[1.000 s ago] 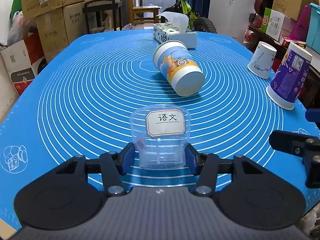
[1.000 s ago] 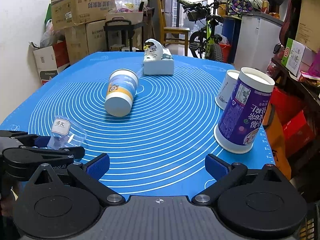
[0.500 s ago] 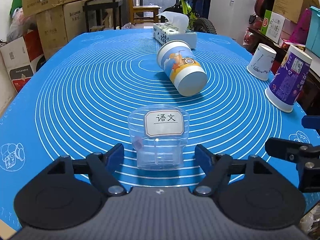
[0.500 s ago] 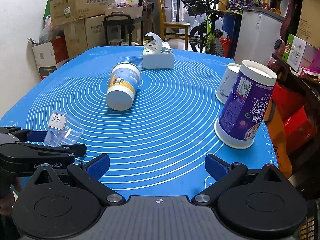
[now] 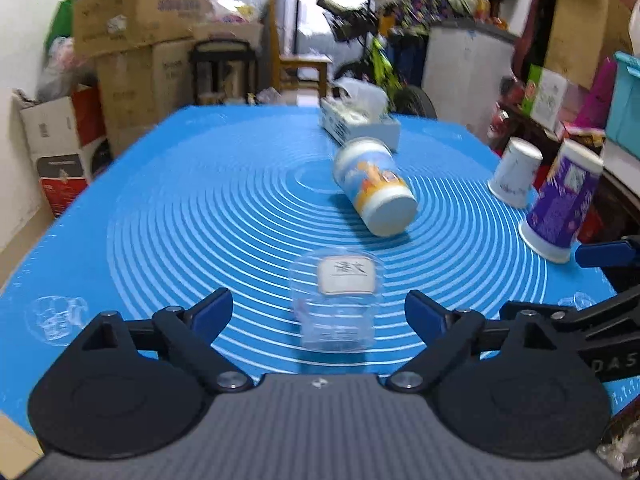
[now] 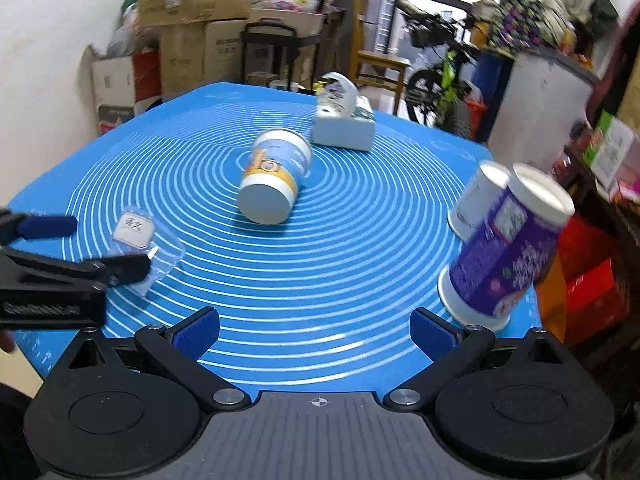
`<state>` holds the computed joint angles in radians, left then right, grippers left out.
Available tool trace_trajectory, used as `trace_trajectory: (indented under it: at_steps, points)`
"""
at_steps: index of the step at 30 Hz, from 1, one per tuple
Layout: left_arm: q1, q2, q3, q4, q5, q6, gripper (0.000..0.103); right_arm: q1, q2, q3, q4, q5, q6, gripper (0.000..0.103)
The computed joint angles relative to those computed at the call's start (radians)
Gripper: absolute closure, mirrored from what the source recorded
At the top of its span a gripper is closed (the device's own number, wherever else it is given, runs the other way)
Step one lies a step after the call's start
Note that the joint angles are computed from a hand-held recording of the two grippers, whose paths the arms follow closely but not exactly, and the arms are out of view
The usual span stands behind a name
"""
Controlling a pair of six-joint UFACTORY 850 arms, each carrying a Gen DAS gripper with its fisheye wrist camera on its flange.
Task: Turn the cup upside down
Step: 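Lift the clear cup with the right gripper and roll it over, then turn the clear cup rim-down with the right gripper and lower it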
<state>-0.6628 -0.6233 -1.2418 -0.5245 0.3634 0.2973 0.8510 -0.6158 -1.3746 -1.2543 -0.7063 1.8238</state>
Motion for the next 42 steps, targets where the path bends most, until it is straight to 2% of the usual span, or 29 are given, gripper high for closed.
trace_trajectory:
  at_steps: [6, 11, 16, 18, 22, 26, 30, 37, 42]
  points:
    - [-0.005, 0.027, 0.053, -0.217, 0.158, 0.141, 0.009, 0.015, -0.054, -0.113, 0.086, -0.049, -0.271, 0.002]
    - [0.0, 0.028, 0.063, -0.368, 0.251, 0.17, 0.004, 0.039, -0.136, -0.262, 0.159, -0.163, -0.611, 0.002]
    - [0.008, 0.027, 0.057, -0.499, 0.284, 0.252, 0.004, 0.072, -0.227, -0.409, 0.179, -0.269, -0.918, 0.002]
    - [0.011, 0.027, 0.055, -0.533, 0.293, 0.279, 0.004, 0.088, -0.275, -0.474, 0.175, -0.319, -1.097, 0.002]
    - [0.02, 0.047, 0.083, -0.519, 0.294, 0.227, 0.004, 0.113, -0.336, -0.528, 0.091, -0.392, -1.374, 0.002]
    - [0.029, 0.057, 0.091, -0.511, 0.273, 0.192, 0.004, 0.123, -0.38, -0.562, -0.003, -0.432, -1.595, 0.002]
    - [0.039, 0.056, 0.088, -0.503, 0.267, 0.183, 0.004, 0.12, -0.368, -0.495, -0.134, -0.391, -1.79, 0.002]
    - [0.044, 0.045, 0.067, -0.548, 0.251, 0.212, 0.004, 0.101, -0.342, -0.395, -0.318, -0.265, -1.996, 0.002]
    - [0.041, 0.043, 0.065, -0.586, 0.3, 0.2, 0.004, 0.097, -0.348, -0.382, -0.35, -0.202, -2.204, 0.002]
